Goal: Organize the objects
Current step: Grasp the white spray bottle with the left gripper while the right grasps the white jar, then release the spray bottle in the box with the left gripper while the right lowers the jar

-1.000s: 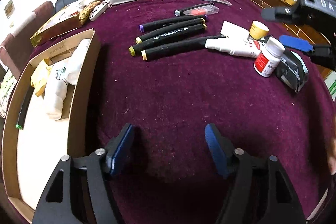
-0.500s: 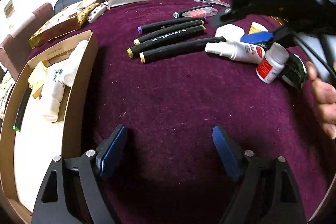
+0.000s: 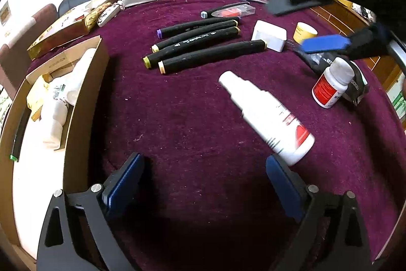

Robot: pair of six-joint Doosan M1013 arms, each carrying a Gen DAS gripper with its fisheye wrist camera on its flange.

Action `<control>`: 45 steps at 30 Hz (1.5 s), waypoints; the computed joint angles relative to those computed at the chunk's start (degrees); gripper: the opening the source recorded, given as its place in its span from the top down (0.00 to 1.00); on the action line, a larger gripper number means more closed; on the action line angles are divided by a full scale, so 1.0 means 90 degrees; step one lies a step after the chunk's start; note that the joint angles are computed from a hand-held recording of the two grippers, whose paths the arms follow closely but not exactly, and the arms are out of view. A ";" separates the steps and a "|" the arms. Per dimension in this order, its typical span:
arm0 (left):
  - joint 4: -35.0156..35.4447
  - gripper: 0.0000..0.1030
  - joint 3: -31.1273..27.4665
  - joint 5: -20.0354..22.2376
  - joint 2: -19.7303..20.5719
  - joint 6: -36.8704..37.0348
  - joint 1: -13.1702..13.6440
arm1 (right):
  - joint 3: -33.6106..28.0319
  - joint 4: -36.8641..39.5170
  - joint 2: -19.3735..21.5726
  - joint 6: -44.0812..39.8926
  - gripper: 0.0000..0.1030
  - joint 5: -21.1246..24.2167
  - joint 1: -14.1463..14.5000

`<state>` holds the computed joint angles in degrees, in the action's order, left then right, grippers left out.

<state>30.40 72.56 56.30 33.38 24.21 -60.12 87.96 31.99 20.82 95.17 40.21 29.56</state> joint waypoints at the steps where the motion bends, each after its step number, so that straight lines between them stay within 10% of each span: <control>1: -0.0047 0.09 0.0097 -0.0185 -0.0071 -0.0114 0.0019 | 0.0201 -0.0083 -0.0168 0.0066 0.26 -0.0256 0.0009; 5: -0.0207 0.09 0.0645 -0.1429 -0.0483 -0.1040 0.0122 | 0.0679 -0.0572 -0.0590 0.0386 0.26 -0.0914 0.0019; 11: -0.0355 0.09 0.0044 -0.1112 -0.0187 -0.0835 0.0217 | 0.0988 -0.0768 -0.0686 0.0494 0.26 -0.1466 0.0103; 16: -0.0650 0.11 -0.1088 0.0126 0.0584 0.0321 0.0191 | 0.1330 -0.0035 -0.0780 0.0085 0.26 -0.1914 0.0088; 18: -0.0178 0.24 -0.1163 0.0326 0.0672 0.0387 0.0066 | 0.1442 0.0251 -0.0844 -0.0157 0.26 -0.2033 0.0085; 20: 0.0127 0.71 -0.1007 0.0187 0.0594 0.0334 0.0000 | 0.1493 0.0264 -0.0883 -0.0270 0.26 -0.2124 0.0108; 21: 0.0118 0.76 -0.0941 0.0151 0.0541 0.0327 0.0003 | 0.1478 0.0054 -0.0881 -0.0166 0.26 -0.2130 0.0138; 34: -0.0171 0.76 0.0241 -0.1404 -0.0310 -0.0467 0.0125 | 0.0964 -0.4874 -0.0429 0.3348 0.27 -0.1557 0.0779; 38: 0.0246 0.76 0.0521 -0.1666 -0.0563 -0.0842 0.0103 | 0.0914 -0.5100 -0.0309 0.3766 0.66 -0.1377 0.0791; 45: 0.1077 0.76 0.1310 -0.1649 -0.1159 -0.1963 0.0087 | 0.1007 -0.4384 -0.0485 0.3414 0.69 -0.1695 0.0754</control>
<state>40.09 84.34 41.47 22.95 6.54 -59.33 97.02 -7.46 16.45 125.90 24.96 36.34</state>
